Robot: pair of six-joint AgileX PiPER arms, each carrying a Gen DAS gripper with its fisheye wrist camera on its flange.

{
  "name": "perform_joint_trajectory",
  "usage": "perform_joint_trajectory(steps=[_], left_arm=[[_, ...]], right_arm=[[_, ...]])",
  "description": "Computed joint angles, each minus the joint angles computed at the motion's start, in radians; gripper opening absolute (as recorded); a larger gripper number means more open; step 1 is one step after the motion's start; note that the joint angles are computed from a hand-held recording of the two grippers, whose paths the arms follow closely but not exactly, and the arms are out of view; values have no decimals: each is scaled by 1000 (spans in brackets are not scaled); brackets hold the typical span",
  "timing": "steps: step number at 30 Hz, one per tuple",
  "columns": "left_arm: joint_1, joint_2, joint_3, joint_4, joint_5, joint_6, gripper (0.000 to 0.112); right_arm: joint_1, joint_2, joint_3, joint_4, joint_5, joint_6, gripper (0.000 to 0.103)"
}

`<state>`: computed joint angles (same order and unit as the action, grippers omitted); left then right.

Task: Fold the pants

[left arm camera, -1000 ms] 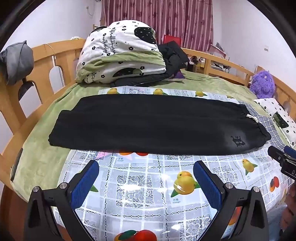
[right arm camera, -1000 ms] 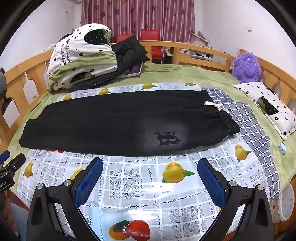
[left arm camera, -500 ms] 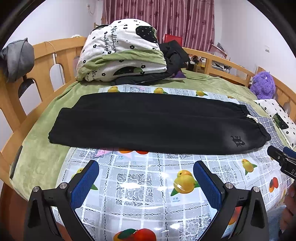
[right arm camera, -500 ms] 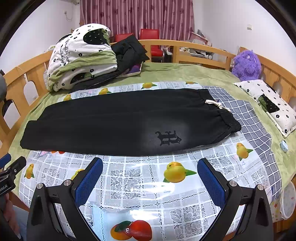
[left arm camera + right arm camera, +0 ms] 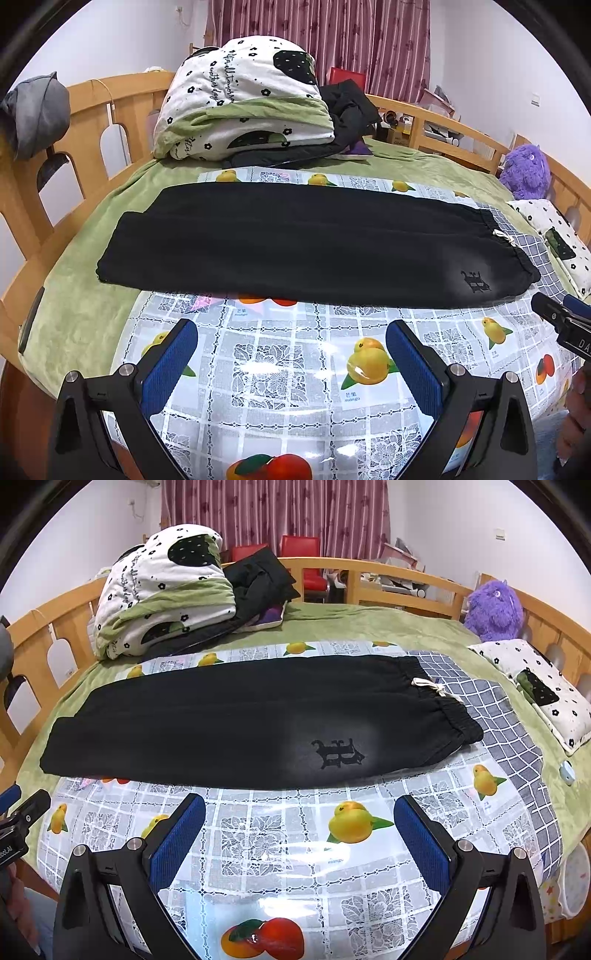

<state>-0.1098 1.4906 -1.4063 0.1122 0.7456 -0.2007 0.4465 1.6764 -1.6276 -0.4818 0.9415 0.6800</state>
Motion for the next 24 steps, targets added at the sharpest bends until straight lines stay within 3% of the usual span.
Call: perform_joint_trajectory(steps=[24], left_arm=[[12,-2,1,-17,-1,14,103]], right_arm=[[1,5,0,-3,-2,2,101]])
